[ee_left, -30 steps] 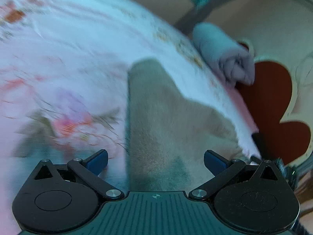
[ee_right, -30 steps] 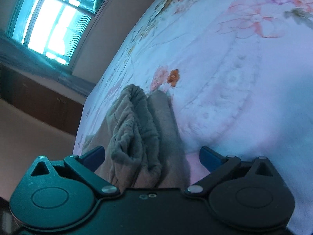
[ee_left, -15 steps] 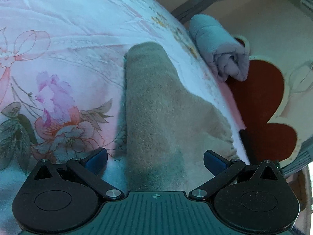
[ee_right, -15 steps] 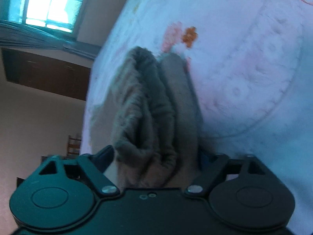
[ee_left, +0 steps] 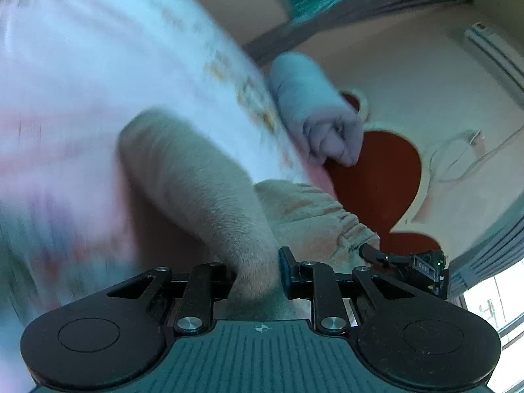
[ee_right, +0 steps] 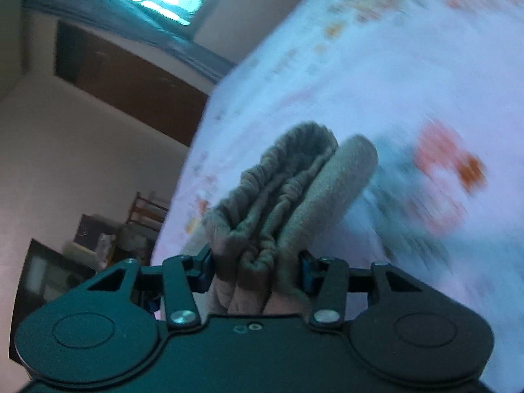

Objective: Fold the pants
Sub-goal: 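Lower the folded stack onto the bed and open the right tool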

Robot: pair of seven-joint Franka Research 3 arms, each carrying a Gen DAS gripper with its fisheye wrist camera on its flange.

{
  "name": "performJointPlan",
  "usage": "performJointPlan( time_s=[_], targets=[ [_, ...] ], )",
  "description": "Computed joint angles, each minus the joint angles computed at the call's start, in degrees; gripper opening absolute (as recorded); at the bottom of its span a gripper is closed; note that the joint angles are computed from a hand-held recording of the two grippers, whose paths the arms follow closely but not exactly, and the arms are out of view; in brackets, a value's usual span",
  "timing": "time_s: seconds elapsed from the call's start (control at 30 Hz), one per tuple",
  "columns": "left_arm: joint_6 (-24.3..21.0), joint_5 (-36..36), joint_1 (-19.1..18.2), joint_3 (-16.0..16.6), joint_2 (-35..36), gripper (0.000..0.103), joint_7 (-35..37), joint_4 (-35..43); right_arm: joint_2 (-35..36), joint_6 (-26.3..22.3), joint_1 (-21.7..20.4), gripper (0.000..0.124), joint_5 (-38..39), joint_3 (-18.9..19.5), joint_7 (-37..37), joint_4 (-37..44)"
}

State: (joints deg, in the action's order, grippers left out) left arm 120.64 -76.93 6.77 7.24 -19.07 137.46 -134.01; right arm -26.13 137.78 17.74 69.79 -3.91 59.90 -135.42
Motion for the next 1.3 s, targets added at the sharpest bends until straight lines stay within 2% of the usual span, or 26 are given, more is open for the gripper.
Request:
performJointPlan(
  time_s=[0.07,0.13,0.2,0.23,0.3,0.33,0.37,0.4,0.43,0.47,0.5,0.53,0.57,0.63,0.7,0.77,0.83,0.93,0.97,1.03,1.1,1.17,1.2,1.23,1.27,1.3],
  targets=[
    [-0.47,-1.03,3.24,-1.67,2.89,0.023,1.11,4.56,4.44,0.48,2.99,0.040,1.63,-1.95,-2.35,5.63],
    [-0.73,-1.64,4.92,-1.90,7.25,0.023,1.67,10.14,9.12,1.46,9.97,0.039,2.90,-7.84,-5.17,10.80],
    [0.09,-2.87,6.14,-2.25,11.07,0.023,2.98,14.48,14.54,0.98,13.60,0.039,6.20,-11.22,-7.96,16.45],
    [-0.36,-2.56,6.54,-2.11,13.21,0.023,3.20,16.57,17.16,0.55,14.74,0.039,7.81,-12.47,-9.72,18.81],
    [1.39,-3.46,6.91,-2.51,17.14,0.025,4.25,19.14,21.92,-0.10,12.64,0.038,12.58,-10.90,-12.09,21.72],
    [3.88,-3.25,5.74,-1.99,19.07,0.031,5.60,19.94,23.61,-0.46,12.77,0.038,14.26,-11.38,-13.68,22.20],
    [7.18,-1.29,4.33,-1.44,20.52,0.057,3.80,20.20,25.54,0.15,12.60,0.040,15.79,-11.20,-15.48,22.34],
    [13.62,2.23,2.44,-1.46,22.18,0.094,-0.33,19.71,27.66,1.72,12.06,0.042,16.17,-10.68,-15.86,22.18],
    [17.75,4.65,2.48,-2.42,23.16,0.093,-0.44,18.66,29.51,5.76,11.83,0.052,13.32,-10.01,-12.25,21.50],
    [18.69,3.06,4.52,-4.50,22.75,0.090,3.47,17.16,31.21,7.80,10.65,0.051,14.48,-9.18,-10.89,19.89],
    [18.59,-2.03,7.12,-6.78,21.93,0.090,10.19,15.22,30.91,6.66,7.47,0.049,19.66,-7.12,-13.56,18.42],
    [19.08,-3.51,8.96,-8.61,21.20,0.090,12.89,14.05,29.65,4.85,6.06,0.048,25.62,-6.88,-19.08,16.28],
    [20.20,-3.81,9.98,-9.96,20.35,0.090,14.41,13.12,28.38,5.08,6.65,0.049,27.55,-7.65,-21.53,14.71],
    [21.78,-2.88,10.11,-10.26,18.94,0.091,15.07,11.96,25.33,7.71,7.86,0.052,25.16,-8.50,-22.18,12.29],
    [24.97,-1.64,9.77,-10.19,16.37,0.091,14.90,9.98,22.01,14.71,7.49,0.058,20.52,-6.37,-19.79,10.55],
    [29.60,-7.32,7.74,-10.02,12.90,0.092,20.46,7.56,18.83,19.92,9.97,0.079,23.05,-6.90,-25.30,9.40],
    [32.79,-8.81,6.15,-10.33,9.66,0.097,22.71,5.28,17.87,24.36,10.79,0.082,23.84,-5.12,-28.72,10.63],
    [39.08,-3.34,0.20,-8.45,8.72,0.097,21.72,3.97,20.27,28.04,13.58,0.084,11.53,-4.55,-20.70,13.19],
    [40.42,0.03,0.49,-9.53,8.93,0.097,20.04,3.46,21.43,29.37,14.78,0.088,3.85,-4.93,-14.68,13.39],
    [45.16,10.21,3.13,-13.86,8.90,0.099,11.49,0.66,25.57,33.61,12.89,0.092,-16.24,-2.01,1.89,12.62],
    [45.21,11.37,2.36,-12.48,7.82,0.103,8.98,-0.89,25.03,32.56,14.20,0.094,-26.10,-4.22,12.04,10.62],
    [47.39,16.39,3.19,-13.03,4.71,0.103,2.42,-3.39,21.35,33.57,13.82,0.095,-31.25,-4.26,18.68,7.20],
    [48.66,15.58,1.35,-11.40,1.89,0.103,3.58,-5.26,18.35,35.79,14.83,0.095,-31.29,-4.77,18.51,4.54],
    [49.77,14.57,0.11,-10.47,-0.82,0.103,4.97,-7.11,14.83,37.93,15.94,0.097,-27.58,-4.77,14.33,1.89],
    [51.52,15.20,-1.46,-9.59,-3.73,0.103,4.45,-9.40,10.92,39.83,15.50,0.097,-20.65,-2.78,7.17,-0.68],
    [52.41,15.51,-1.04,-10.55,-7.58,0.103,2.79,-12.02,7.05,41.32,13.18,0.097,-15.46,0.85,1.88,-3.33]
  ],
)
